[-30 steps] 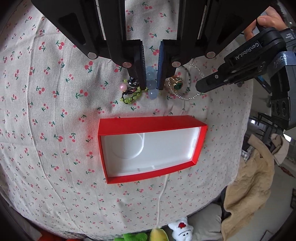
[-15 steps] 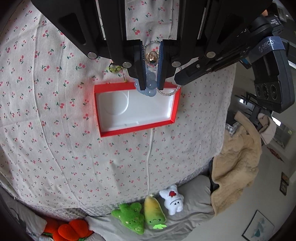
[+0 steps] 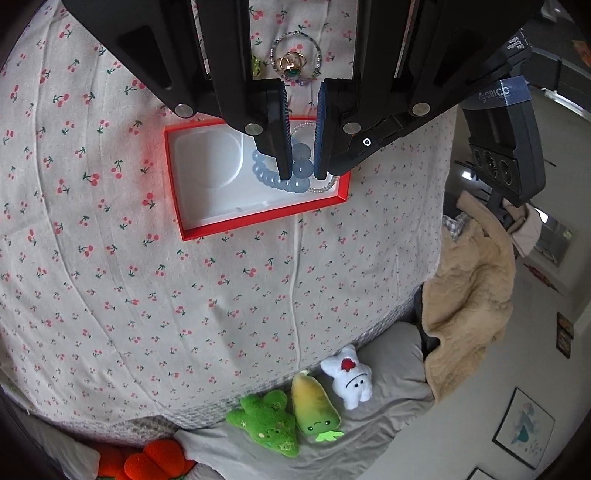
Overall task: Organize jewelry
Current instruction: 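Carry both bracelets into the red box and open both grippers, then withdraw both grippers from the box back toward the jewelry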
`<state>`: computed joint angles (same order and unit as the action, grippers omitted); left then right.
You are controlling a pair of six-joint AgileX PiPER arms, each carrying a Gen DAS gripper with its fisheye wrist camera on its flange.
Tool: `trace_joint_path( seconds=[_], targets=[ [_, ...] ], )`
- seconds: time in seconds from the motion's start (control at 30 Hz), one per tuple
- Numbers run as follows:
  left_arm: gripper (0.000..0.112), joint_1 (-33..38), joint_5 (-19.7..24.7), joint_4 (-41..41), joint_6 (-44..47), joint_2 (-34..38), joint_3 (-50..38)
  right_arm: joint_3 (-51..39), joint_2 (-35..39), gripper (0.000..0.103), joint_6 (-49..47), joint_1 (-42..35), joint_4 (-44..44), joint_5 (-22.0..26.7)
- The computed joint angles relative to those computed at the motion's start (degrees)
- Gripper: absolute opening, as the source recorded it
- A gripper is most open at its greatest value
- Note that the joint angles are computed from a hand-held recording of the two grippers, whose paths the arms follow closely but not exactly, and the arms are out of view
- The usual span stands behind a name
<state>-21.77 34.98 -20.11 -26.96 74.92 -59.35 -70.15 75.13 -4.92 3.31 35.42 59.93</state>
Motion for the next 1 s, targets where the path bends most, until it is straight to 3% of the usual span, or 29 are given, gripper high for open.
trace_joint_path(
  seconds=[0.23, 0.5, 0.57, 0.63, 0.87, 1.0],
  targets=[
    [0.000, -1.1, 2.8, 10.1, -7.9, 1.9, -0.8, 0.6, 1.6, 0.012, 3.7, 0.3, -10.4, -2.3],
    [0.001, -3.3, 6.3, 16.1, -10.9, 5.0, -3.8, 2.7, 2.5, 0.014, 0.2, -3.4, -8.5, -2.6],
    [0.011, -4.5, 7.7, 18.2, -12.1, 4.7, -4.8, 1.9, 2.3, 0.015, 0.2, -3.7, -9.1, -1.6],
    [0.032, -6.1, 8.9, 20.8, -13.6, 4.0, -5.6, 1.3, 1.4, 0.020, 0.5, -3.4, -10.6, -0.7],
    [0.053, -11.0, 15.3, 27.5, -16.8, 0.8, -7.1, 0.5, -2.6, 0.033, -0.6, -2.8, -13.8, 3.4],
    [0.064, -13.6, 18.4, 30.8, -18.2, -1.4, -6.1, 1.0, -5.2, 0.047, -1.8, -2.8, -14.9, 5.4]
  ],
)
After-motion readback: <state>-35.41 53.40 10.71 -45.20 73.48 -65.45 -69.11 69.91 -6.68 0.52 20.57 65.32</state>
